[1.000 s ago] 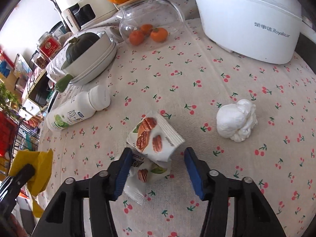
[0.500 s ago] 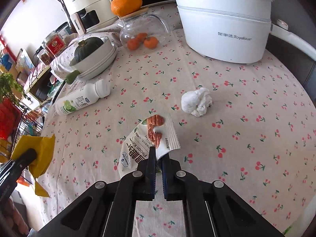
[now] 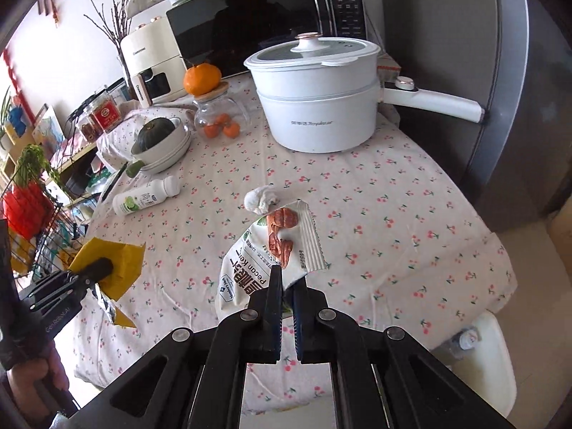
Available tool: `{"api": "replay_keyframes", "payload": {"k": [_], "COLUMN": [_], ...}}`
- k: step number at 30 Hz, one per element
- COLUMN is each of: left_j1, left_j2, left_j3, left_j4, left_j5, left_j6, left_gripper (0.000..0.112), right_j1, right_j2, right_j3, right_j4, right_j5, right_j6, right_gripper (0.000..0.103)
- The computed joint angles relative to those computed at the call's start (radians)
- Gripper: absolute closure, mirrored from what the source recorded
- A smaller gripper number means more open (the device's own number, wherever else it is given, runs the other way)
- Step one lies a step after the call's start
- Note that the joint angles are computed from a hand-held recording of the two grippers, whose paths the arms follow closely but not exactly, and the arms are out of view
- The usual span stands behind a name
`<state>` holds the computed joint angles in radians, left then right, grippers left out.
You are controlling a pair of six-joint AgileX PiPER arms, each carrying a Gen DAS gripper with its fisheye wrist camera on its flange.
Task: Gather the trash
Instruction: 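Carry the yellow wrapper and nut packet over the white bin and release both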
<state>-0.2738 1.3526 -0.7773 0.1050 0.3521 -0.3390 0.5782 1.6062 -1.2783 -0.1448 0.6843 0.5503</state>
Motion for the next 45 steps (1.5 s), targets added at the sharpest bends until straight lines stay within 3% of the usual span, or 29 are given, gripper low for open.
{"api": "replay_keyframes", "payload": {"k": [6,16,23,30,41,45], "left_j1": [-0.208,-0.482,-0.603,-0.679,-0.732,-0.738], "left_j2": [0.033,0.184,0.314,0.426,0.602,0.633], "left_j3": [-0.031,-0.187,-0.315,-0.404,-0.521,-0.539], "left_j4": [0.257,0.442,0.387,0.333,0.251,0.237], "left_j5": [0.021,0.041,0.026,-0.003,0.032,0.039], "left_j6": [-0.315,-0.549,-0.490,-0.397,-0.275,-0.245], "left_gripper": [0.100,0.100,0.100,0.100,0.098,0.091], "right_j1": [-0.093,-0.400,-0.675,-0.847,-0.833,-0.857], "right_j2": [-0.189,-0.451,-0.534,-0.544,-0.500,-0.493], "right_j3": [0.184,0.407,0.482,0.509,0.527,0.529], "right_j4": [-0.017,0.150,0.307,0.384,0.338,0.336], "right_j5": [0.016,0.076,0.146,0.214,0.216,0.219], "right_j6": [-0.019,-0.254,-0.491,-0.648,-0.601,-0.608], "right_gripper": [0.098,0.098,0.098,0.098,0.098,0.098]}}
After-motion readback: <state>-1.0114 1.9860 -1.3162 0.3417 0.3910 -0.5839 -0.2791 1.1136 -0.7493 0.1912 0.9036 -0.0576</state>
